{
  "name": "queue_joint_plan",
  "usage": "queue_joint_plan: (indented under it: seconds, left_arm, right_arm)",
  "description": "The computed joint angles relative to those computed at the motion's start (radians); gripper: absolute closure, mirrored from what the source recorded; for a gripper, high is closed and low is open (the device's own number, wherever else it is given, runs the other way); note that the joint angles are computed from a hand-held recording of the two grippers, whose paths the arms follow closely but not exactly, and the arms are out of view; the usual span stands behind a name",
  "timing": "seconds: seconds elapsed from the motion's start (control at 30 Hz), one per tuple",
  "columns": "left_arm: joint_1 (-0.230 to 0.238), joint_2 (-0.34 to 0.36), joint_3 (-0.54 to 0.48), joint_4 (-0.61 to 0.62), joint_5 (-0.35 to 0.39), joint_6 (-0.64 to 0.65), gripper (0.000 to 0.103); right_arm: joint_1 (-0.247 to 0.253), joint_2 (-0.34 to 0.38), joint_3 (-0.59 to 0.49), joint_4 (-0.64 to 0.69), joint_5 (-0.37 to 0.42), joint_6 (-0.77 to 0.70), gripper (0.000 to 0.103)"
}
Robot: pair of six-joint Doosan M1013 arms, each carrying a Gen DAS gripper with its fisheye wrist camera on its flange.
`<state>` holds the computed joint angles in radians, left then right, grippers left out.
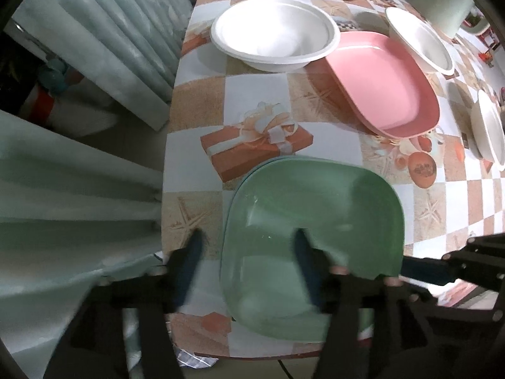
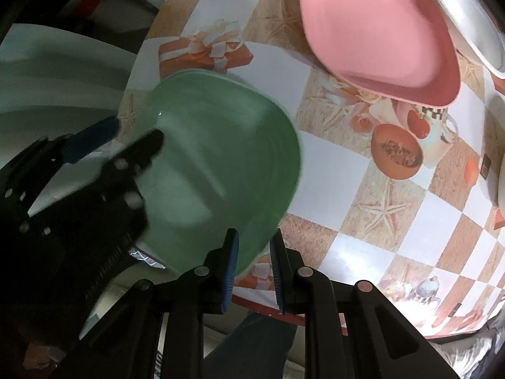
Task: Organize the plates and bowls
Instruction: 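Open both grippers to release the green plate onto the blue plate, then move both grippers toward the rim of the pink square plate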
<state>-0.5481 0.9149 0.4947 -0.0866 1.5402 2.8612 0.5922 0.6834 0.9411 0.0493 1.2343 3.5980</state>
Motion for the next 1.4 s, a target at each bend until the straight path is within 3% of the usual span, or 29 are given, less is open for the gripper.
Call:
queue_joint_plan:
  seconds: [0.07, 0.13, 0.17, 0.2, 0.27, 0.37, 0.47, 0.5, 0.67, 0.93, 1.23, 1.4]
  left_arm:
    - [0.001, -0.024, 0.044, 0.000, -0.051, 0.010, 0.024]
    - [0.000, -0.026, 0.048, 0.007, -0.048, 0.007, 0.024]
    - [0.001, -0.026, 0.044, 0.009, -0.042, 0.001, 0.024]
    - [0.001, -0.027, 0.045, 0.010, -0.047, -0.010, 0.024]
    - [0.001, 0.006, -0.020, 0.020, 0.012, -0.053, 0.020]
    - [0.002, 0.027, -0.069, 0.021, 0.056, -0.102, 0.015]
    - [0.005, 0.016, -0.061, 0.005, 0.061, -0.117, 0.005]
    - [0.007, 0.018, -0.070, -0.008, 0.080, -0.127, 0.000]
    - [0.013, 0.029, -0.117, -0.064, 0.197, -0.180, 0.000]
    - [-0.019, 0.039, -0.147, -0.069, 0.292, -0.221, 0.000]
    - [-0.068, 0.037, -0.135, -0.022, 0.297, -0.253, 0.000]
    - [-0.090, 0.036, -0.117, 0.000, 0.283, -0.281, 0.000]
  right_arm:
    - [0.001, 0.001, -0.003, 0.002, 0.010, 0.002, 0.081]
    - [0.004, -0.004, 0.001, 0.001, 0.018, 0.010, 0.081]
    - [0.005, -0.007, 0.004, 0.001, 0.020, 0.013, 0.071]
    - [0.006, -0.007, 0.000, 0.008, 0.040, 0.014, 0.055]
    - [0.014, -0.015, 0.009, 0.000, 0.054, 0.021, 0.034]
    - [0.030, -0.033, 0.024, -0.036, 0.065, 0.061, 0.031]
    - [0.045, -0.054, 0.044, -0.061, 0.081, 0.101, 0.007]
    - [0.051, -0.059, 0.046, -0.073, 0.094, 0.117, 0.006]
    - [0.082, -0.113, 0.099, -0.120, 0.112, 0.233, 0.006]
    - [0.108, -0.165, 0.144, -0.156, 0.165, 0.367, 0.006]
    - [0.101, -0.204, 0.200, -0.177, 0.175, 0.399, 0.006]
    - [0.088, -0.236, 0.266, -0.179, 0.133, 0.438, 0.006]
